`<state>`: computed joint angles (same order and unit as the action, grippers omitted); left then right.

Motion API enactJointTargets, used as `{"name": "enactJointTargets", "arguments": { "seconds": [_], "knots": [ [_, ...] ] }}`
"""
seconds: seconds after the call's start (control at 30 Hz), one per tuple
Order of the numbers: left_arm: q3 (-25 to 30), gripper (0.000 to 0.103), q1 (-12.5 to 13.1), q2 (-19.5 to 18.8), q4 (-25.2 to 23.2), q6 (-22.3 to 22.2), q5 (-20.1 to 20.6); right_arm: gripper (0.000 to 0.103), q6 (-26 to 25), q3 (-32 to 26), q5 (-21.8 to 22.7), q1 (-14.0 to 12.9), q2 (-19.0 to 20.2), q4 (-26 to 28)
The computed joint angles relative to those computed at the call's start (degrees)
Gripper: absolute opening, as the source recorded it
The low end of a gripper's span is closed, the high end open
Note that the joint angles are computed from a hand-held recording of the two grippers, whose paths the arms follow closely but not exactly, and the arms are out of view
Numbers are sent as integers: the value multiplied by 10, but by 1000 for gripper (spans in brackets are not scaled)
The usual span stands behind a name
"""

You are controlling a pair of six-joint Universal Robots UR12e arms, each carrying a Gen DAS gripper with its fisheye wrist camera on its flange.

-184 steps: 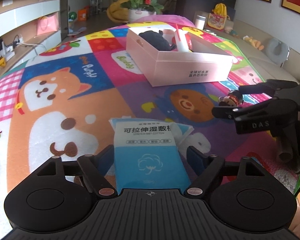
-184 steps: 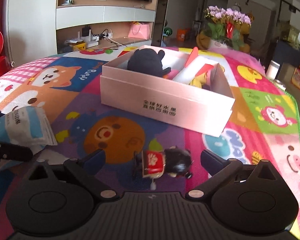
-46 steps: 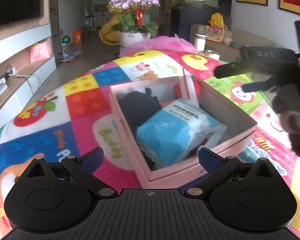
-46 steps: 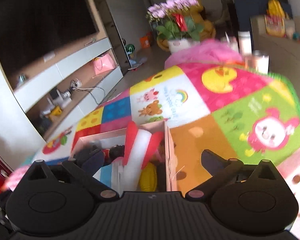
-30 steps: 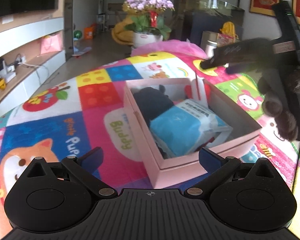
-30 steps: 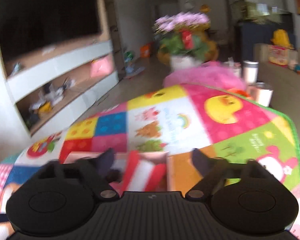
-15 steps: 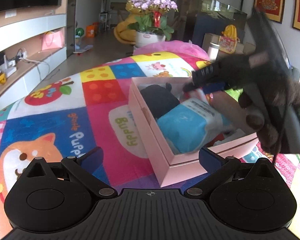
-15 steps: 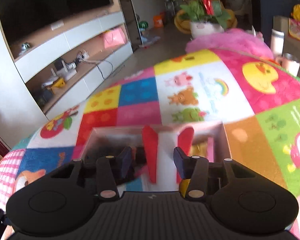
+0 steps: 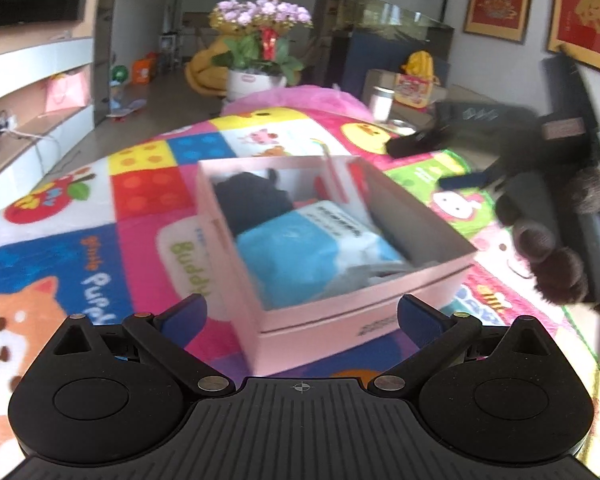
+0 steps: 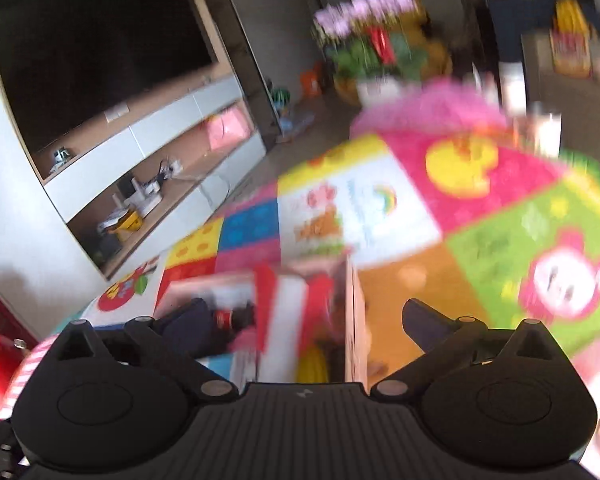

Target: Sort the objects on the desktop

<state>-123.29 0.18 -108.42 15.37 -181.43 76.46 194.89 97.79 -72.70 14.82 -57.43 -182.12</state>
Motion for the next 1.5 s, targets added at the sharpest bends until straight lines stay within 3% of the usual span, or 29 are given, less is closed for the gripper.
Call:
{"name": "enactJointTargets", "arguments": {
  "seconds": [0.17, 0.27, 0.37, 0.53, 0.7, 0.9, 0.97, 1.1, 1.2, 1.23, 1.3, 1.43, 1.5],
  "knots": [
    [-2, 103, 6, -2, 2, 5, -31, 103, 21, -9, 57, -1, 11, 43],
    [-8, 103, 14, -1, 8, 9, -39, 103, 1, -19, 9, 21, 15, 44],
    [-13, 103, 18, -1, 26, 8, 8, 103, 1, -41, 35, 32, 30, 55],
    [-13, 103, 36, -6, 32, 2, 39, 103, 17, -68, 55, 48, 52, 42],
    [0, 103, 39, -20, 50, -14, 29, 103, -7, -65, 54, 52, 49, 46],
    [15, 103, 30, -33, 46, 9, 29, 103, 13, -47, 61, 39, 38, 26],
    [15, 103, 25, -36, 51, 21, 43, 103, 23, -39, 38, 40, 33, 9],
    [-5, 103, 21, -27, 54, -3, 71, 103, 19, 1, -87, 61, 14, -49],
    [-29, 103, -1, -12, 47, -24, 163, 103, -32, 44, -151, 77, 0, -94],
    [-38, 103, -10, -7, 43, -30, 197, 103, -48, 59, -155, 81, -7, -94],
    [-56, 103, -18, 2, 47, -31, 223, 103, -65, 88, -144, 86, -20, -83],
    [-91, 103, -19, 25, 52, -52, 222, 103, -68, 139, -104, 94, -41, -60],
    [-97, 103, -22, 35, 35, -74, 235, 103, -81, 161, -124, 105, -42, -97]
  ]
}}
